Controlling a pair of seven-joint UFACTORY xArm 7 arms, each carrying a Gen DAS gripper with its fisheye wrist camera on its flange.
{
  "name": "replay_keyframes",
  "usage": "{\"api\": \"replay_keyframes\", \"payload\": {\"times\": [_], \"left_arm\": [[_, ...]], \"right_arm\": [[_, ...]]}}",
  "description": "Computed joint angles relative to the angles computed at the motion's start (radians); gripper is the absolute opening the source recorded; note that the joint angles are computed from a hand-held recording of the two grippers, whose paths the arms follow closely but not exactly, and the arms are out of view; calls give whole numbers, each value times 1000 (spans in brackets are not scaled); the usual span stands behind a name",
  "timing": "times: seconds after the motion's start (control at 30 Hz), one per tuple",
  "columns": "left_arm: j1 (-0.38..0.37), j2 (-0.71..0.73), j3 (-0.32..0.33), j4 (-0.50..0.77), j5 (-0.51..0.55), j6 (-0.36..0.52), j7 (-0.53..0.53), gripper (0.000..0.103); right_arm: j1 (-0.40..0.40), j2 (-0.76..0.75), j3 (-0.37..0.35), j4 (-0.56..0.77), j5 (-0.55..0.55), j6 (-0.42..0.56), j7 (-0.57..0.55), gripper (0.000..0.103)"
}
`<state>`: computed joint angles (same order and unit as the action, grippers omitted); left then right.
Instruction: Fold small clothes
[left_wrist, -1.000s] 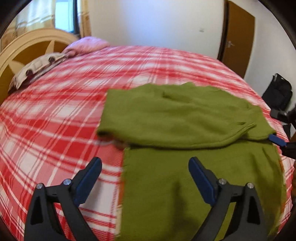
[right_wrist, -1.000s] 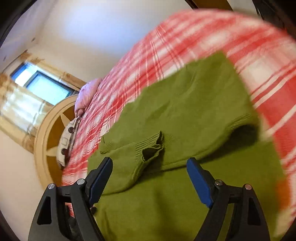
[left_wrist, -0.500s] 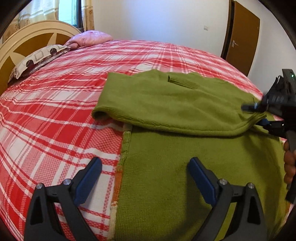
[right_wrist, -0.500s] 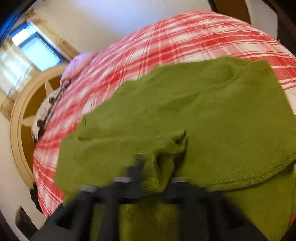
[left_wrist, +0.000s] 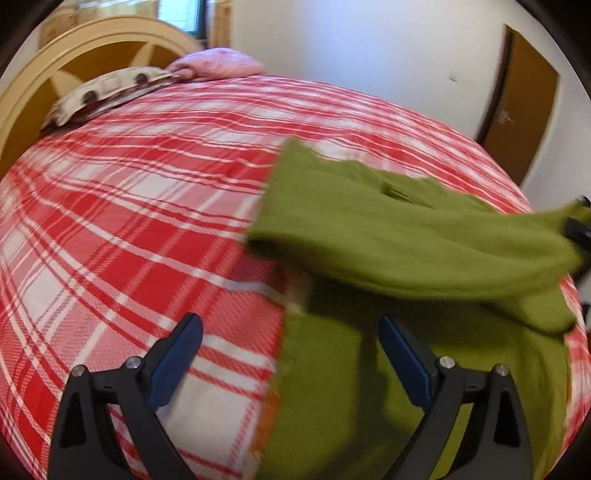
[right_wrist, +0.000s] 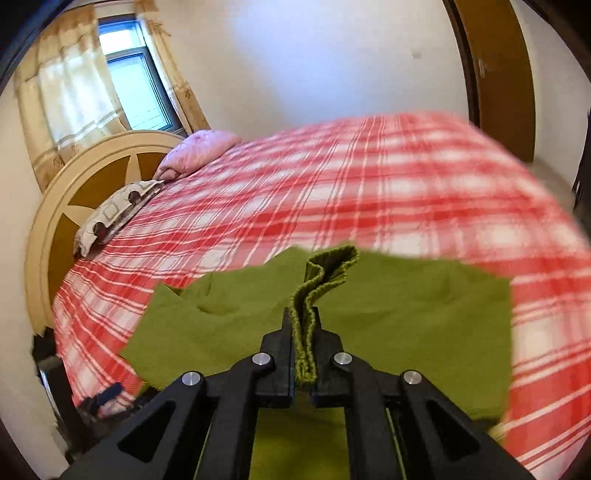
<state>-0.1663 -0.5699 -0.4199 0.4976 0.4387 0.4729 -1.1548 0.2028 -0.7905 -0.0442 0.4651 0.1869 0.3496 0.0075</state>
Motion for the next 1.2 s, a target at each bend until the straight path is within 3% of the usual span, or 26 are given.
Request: {"api": "replay_keyframes", "payload": {"times": [0.23, 0.47, 0.67, 0.87, 0.97, 1.1, 1.2], "left_arm": [[28, 30, -28, 17, 52, 54, -66, 98], [10, 40, -6, 19, 77, 57, -74, 100], [2, 48, -3, 22, 94, 62, -79, 102], [-32, 5, 12, 19, 73, 112, -28, 101], [-41, -43, 18, 7, 69, 119, 2, 101], [-9, -89, -2, 22, 94, 108, 23, 101], [26, -65, -24, 53, 117, 75, 38, 101]], "right_arm": [[-158, 7, 2, -86, -93, -18, -6, 5], [-309, 90, 142, -140, -252, -116, 45, 5], [-388, 118, 212, -134, -360, -126, 94, 5], [-292, 101, 86, -139, -331, -96, 30, 8], [-321, 36, 91, -162, -330, -60, 25, 19], [-379, -116, 104, -213, -316, -31, 84, 20], [-311, -213, 36, -236, -268, 4, 64, 20]]}}
